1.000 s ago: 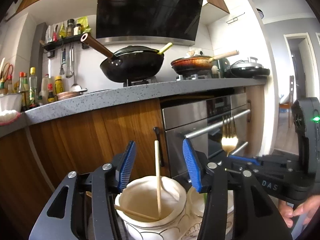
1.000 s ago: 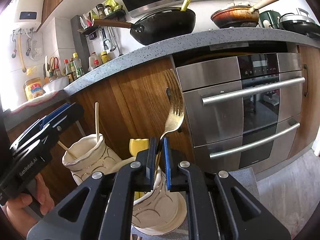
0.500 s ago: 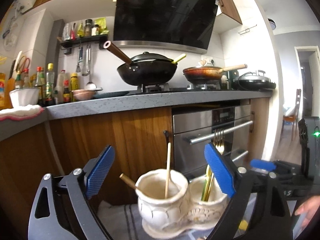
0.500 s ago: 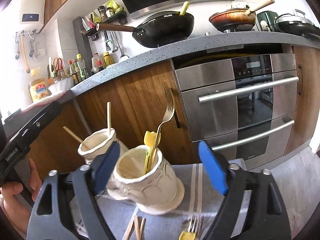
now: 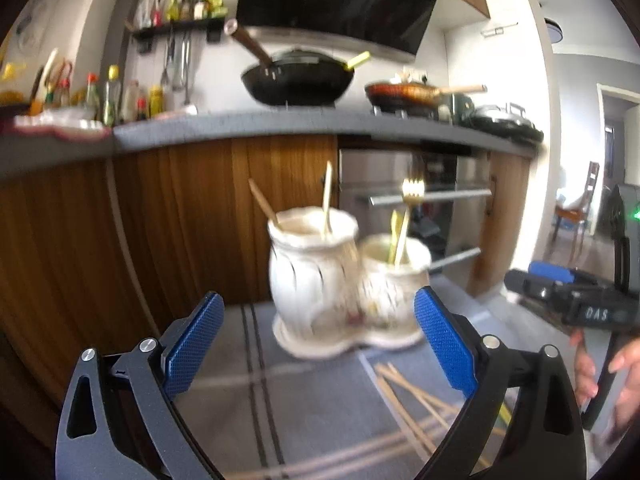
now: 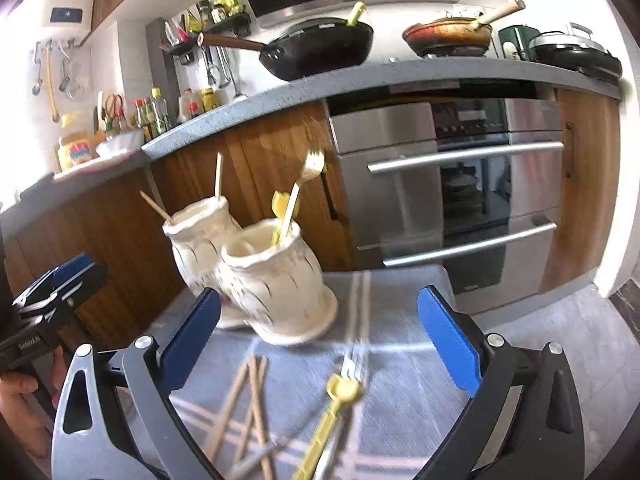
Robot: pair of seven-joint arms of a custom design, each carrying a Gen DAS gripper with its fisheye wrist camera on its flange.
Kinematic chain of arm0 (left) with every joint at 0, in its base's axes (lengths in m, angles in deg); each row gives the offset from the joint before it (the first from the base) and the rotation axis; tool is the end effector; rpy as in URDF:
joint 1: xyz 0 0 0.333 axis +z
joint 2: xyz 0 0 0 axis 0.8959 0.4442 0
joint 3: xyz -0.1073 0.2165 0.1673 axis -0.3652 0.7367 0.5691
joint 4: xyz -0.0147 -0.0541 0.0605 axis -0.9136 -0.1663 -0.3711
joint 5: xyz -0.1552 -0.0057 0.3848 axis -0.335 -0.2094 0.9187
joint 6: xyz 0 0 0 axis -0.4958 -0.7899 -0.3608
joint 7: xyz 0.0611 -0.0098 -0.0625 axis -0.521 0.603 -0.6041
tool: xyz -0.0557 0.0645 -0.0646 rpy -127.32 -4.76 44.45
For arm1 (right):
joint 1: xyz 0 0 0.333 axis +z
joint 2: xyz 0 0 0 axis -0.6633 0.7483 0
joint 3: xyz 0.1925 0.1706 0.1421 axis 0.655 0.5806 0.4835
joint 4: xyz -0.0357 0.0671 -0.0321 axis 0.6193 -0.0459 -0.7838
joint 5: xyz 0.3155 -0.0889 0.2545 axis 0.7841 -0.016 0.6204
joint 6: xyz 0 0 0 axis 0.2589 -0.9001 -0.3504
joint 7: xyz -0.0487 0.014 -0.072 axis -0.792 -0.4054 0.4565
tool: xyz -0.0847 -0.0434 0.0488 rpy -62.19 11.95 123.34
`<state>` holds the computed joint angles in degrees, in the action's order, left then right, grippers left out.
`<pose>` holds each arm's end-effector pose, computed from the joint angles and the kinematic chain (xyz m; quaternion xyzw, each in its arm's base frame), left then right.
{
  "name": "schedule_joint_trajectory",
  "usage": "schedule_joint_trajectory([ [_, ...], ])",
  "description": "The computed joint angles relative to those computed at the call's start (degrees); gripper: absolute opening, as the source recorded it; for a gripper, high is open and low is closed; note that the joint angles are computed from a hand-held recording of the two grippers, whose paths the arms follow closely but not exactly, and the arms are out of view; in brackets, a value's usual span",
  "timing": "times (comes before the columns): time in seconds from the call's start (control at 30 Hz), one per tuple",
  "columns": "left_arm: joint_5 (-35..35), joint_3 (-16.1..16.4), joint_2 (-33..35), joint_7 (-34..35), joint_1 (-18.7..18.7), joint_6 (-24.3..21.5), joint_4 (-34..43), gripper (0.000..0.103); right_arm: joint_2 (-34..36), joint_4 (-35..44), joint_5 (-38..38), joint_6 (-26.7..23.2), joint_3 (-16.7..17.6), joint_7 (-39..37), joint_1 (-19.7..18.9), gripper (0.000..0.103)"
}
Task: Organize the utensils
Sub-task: 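Release the gold fork into the smaller pot with the right tool while the left tool withdraws, then grasp a wooden chopstick with the left tool while the right grasps a yellow-handled utensil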
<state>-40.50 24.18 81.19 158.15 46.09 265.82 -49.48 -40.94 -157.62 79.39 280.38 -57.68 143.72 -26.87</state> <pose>0.6319 -0.2364 0.3734 -0.4540 0.6799 -0.4760 0.3242 0.5998 0.1778 0.3529 -0.5735 0.6035 -0.2931 0.4700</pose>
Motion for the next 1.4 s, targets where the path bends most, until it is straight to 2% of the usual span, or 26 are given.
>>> schedule_joint_trajectory([
  [0.1, 1.02, -0.85, 0.55, -1.27, 0.65, -1.83, -0.73, 0.095, -0.38, -1.57, 3.06, -0.72, -1.14, -2.19, 1.60, 0.097],
  [0.2, 0.68, -0.10, 1.01, -1.54, -0.38, -3.82, -1.12, 0.095, -0.52, -2.38, 8.19, -2.28, -2.92, -6.30, 4.12, 0.097],
  [0.33, 1.61, 0.23, 1.26, -2.92, -0.91, -7.10, -1.47, 0.095, -0.48, -3.43, 12.12, -2.79, -3.75, -9.77, 5.39, 0.097],
  [0.47, 2.58, 2.32, 1.34, -4.31, -3.62, -13.31, -0.87, 0.095, 0.04, -2.76, 14.40, -3.99, -4.23, -12.20, 5.86, 0.097],
  [0.5, 3.62, 1.73, 1.45, -4.97, -3.27, -15.74, -0.52, 0.095, 0.13, -2.60, 15.17, -3.92, -4.46, -12.96, 6.27, 0.097],
  [0.6, 6.90, -2.86, 2.09, -6.01, 0.64, -19.92, 0.51, 0.095, 1.73, 0.49, 26.61, -4.65, -9.46, -22.56, 12.98, 0.097],
  [0.67, 8.85, -4.09, 2.50, -6.38, 1.53, -21.60, 1.09, 0.093, 2.29, 1.77, 29.98, -5.26, -9.78, -26.16, 13.65, 0.097],
  [0.7, 10.04, -3.02, 2.65, -6.81, 0.40, -22.15, 1.27, 0.092, 2.32, 1.97, 30.42, -5.42, -9.30, -26.81, 13.22, 0.097],
  [0.77, 12.30, -2.66, 2.79, -7.19, -0.11, -23.36, 1.53, 0.084, 2.27, 2.25, 30.78, -6.02, -8.39, -27.45, 12.34, 0.097],
  [0.87, 14.08, -8.41, 3.33, -5.74, 5.13, -25.38, 1.92, 0.071, 1.72, 2.12, 29.39, -8.38, -6.91, -26.83, 10.62, 0.097],
  [0.9, 14.40, -9.43, 3.54, -5.48, 5.99, -25.48, 2.12, 0.066, 1.32, 1.75, 27.43, -9.77, -5.66, -25.48, 9.07, 0.094],
  [0.97, 15.02, -10.78, 3.53, -4.92, 7.18, -25.61, 2.03, 0.055, 0.99, 1.56, 25.39, -11.97, -5.49, -23.99, 8.72, 0.087],
  [1.0, 15.05, -12.71, 3.44, -3.86, 8.99, -25.80, 1.72, 0.050, 0.92, 1.55, 24.88, -12.82, -6.17, -23.56, 9.36, 0.082],
  [1.03, 15.10, -13.60, 3.39, -3.24, 9.78, -25.87, 1.58, 0.041, 0.75, 1.41, 23.63, -13.83, -6.08, -22.91, 9.23, 0.074],
  [1.07, 15.25, -13.83, 3.32, -2.81, 10.01, -25.87, 1.48, 0.032, 0.58, 1.27, 22.19, -14.84, -5.61, -22.20, 8.73, 0.071],
  [1.17, 15.22, -15.38, 3.23, -1.13, 11.44, -26.30, 1.36, 0.018, 0.42, 1.25, 18.41, -17.43, -3.79, -20.11, 6.97, 0.056],
  [1.23, 14.94, -15.95, 3.27, -0.24, 12.07, -26.41, 1.32, 0.012, 0.68, 1.52, 17.25, -18.71, -6.47, -19.39, 9.72, 0.048],
  [1.27, 14.54, -17.30, 3.37, 0.76, 13.46, -26.65, 1.24, 0.012, 0.94, 1.75, 17.00, -19.32, -9.27, -18.95, 12.56, 0.045],
  [1.33, 13.64, -19.01, 3.65, 2.33, 15.21, -27.22, 1.50, 0.010, 1.27, 2.03, 15.79, -20.33, -11.47, -17.71, 14.66, 0.038],
  [1.4, 13.02, -19.32, 3.55, 3.43, 15.73, -27.49, 1.46, 0.009, 1.68, 2.29, 14.63, -21.17, -14.23, -16.19, 17.29, 0.032],
])
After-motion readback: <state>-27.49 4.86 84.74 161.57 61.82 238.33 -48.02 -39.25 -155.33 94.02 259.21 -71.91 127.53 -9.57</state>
